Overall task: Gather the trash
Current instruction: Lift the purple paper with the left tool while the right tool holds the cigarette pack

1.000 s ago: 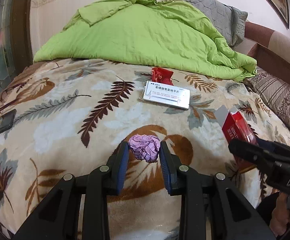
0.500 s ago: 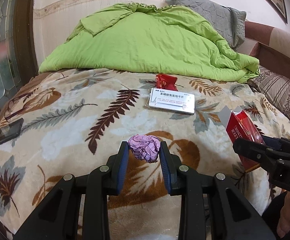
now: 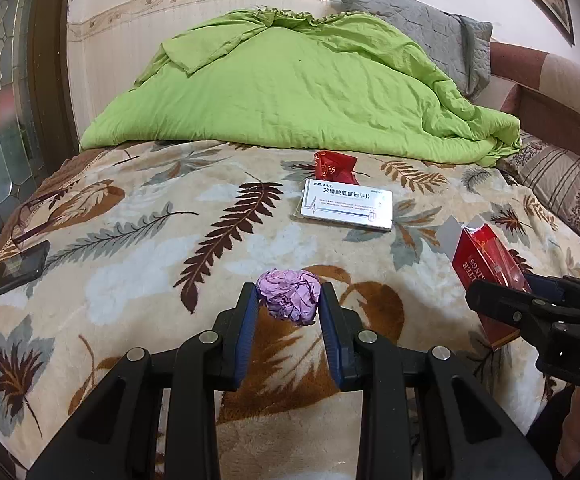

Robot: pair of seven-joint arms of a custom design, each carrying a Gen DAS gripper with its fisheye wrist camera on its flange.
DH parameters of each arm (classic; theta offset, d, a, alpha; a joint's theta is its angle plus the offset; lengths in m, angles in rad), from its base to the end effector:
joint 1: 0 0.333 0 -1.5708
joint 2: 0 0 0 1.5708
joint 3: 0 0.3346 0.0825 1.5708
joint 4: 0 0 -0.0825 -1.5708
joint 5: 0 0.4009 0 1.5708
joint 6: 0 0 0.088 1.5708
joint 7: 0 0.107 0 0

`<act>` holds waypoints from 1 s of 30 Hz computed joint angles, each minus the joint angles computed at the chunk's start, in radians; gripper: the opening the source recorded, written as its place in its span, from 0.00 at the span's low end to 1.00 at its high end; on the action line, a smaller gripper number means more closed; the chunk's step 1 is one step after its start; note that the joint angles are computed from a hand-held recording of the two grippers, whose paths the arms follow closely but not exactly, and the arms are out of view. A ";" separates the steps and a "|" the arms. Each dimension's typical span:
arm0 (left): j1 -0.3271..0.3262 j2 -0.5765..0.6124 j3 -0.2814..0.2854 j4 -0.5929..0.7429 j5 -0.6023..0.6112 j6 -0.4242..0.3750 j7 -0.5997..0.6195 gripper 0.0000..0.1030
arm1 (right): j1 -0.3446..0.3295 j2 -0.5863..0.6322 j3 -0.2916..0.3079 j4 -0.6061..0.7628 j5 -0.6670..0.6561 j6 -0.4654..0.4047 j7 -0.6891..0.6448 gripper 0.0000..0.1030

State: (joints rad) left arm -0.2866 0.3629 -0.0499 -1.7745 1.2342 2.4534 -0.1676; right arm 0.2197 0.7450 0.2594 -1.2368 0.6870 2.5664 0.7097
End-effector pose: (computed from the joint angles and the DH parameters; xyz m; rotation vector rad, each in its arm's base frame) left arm 0.6574 -0.2264 0.3969 -1.9782 1.1438 -0.5959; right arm 0.7584 0.3068 0.4056 -2.0736 0.9160 -0.1013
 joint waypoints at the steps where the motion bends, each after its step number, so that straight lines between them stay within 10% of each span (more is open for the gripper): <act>1: -0.001 0.000 0.000 0.000 0.000 -0.002 0.001 0.29 | -0.001 0.000 0.001 0.001 0.000 -0.002 -0.001 0.56; 30: 0.038 -0.012 0.013 -0.030 0.052 0.190 -0.095 0.29 | -0.003 0.003 0.003 0.008 0.010 -0.011 0.023 0.56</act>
State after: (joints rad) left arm -0.2487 0.3513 -0.0369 -1.8048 1.2857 2.6430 -0.2631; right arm 0.2163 0.7478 0.2623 -1.2291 0.6975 2.5552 0.7324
